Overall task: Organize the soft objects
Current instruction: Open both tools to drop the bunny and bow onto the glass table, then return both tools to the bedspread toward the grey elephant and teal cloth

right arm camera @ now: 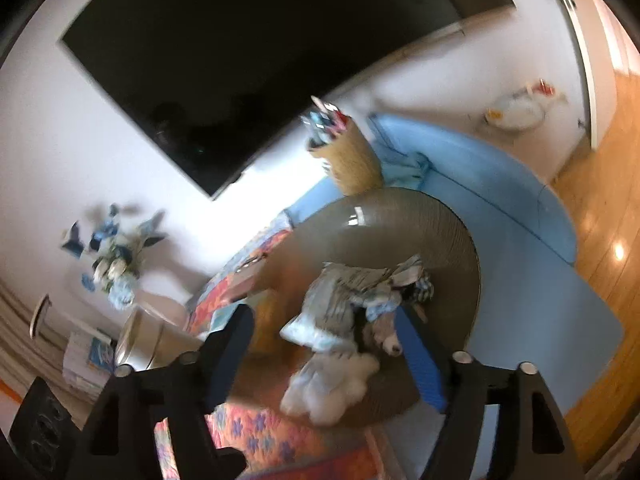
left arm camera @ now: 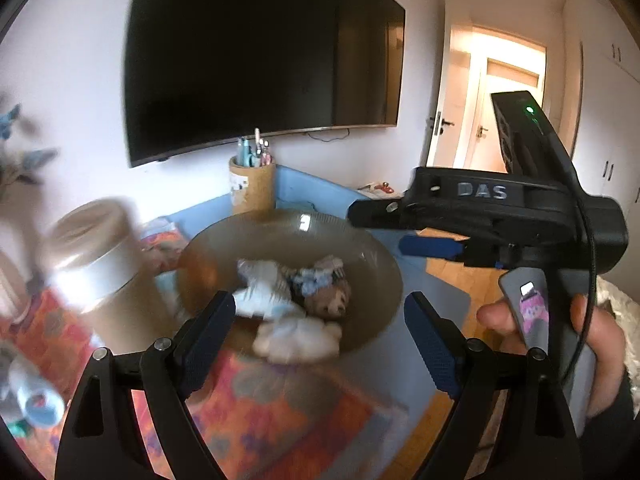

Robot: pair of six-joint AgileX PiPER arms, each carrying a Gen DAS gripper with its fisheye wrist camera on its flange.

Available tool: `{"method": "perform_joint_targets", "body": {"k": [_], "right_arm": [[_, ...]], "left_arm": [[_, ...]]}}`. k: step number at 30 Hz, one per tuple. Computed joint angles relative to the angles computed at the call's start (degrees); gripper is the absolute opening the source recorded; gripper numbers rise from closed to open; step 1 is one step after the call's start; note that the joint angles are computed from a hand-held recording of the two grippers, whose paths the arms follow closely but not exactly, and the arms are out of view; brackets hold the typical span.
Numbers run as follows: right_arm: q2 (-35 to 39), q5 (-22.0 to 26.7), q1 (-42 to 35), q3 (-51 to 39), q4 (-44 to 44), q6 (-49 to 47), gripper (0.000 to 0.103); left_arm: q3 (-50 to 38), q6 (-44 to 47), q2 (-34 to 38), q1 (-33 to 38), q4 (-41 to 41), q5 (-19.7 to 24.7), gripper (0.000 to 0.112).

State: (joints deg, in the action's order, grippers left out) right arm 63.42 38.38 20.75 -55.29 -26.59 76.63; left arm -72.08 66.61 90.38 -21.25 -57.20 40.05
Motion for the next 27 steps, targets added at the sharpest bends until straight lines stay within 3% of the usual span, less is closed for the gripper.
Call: {"method": "perform_joint_targets", "body": {"k": [5, 8, 10, 12, 15, 17, 21, 27], "right_arm": [[0.49, 10.69, 25.34, 0.62, -23.76, 23.45, 0.085], [3.97, 9.89, 34.59, 1.4, -30.77, 26.74, 0.089], [8.92, 5.94, 37.3, -0.34, -31.82, 26.48, 0.089], [14.19, 1.87, 37.09, -4.34, -29.61, 22.54, 0.089], [24.92, 0.45, 35.98, -15.74, -22.81, 11.67, 0.089], [32.44, 0.5, 34.41, -25.08, -16.32, 2.19, 0.089], [48.2, 7.21, 31.58, -46.86, -3.5, -14.09, 0.089], [72.08, 18.09, 27.28, -81.23, 5.99, -28.34, 0.089]], "left_arm": [[5.65, 7.78, -6.64, 16.17, -2.88, 11.12, 0.086], [7.54, 11.8, -8.19, 27.01, -3.4, 13.74, 0.086], [6.6, 13.37, -6.88, 32.55, -3.52, 15.1, 0.086], [4.14, 14.0, -4.08, 37.81, -3.77, 15.56, 0.086], [-1.58, 13.52, 2.12, 45.21, -4.04, 17.08, 0.086], [-4.63, 13.05, 5.84, 48.16, -4.07, 15.21, 0.086], [-12.96, 9.31, 15.3, 50.56, 0.74, 10.39, 0.086], [-15.97, 13.79, 24.43, 48.5, 5.03, -3.06, 0.086]]}}
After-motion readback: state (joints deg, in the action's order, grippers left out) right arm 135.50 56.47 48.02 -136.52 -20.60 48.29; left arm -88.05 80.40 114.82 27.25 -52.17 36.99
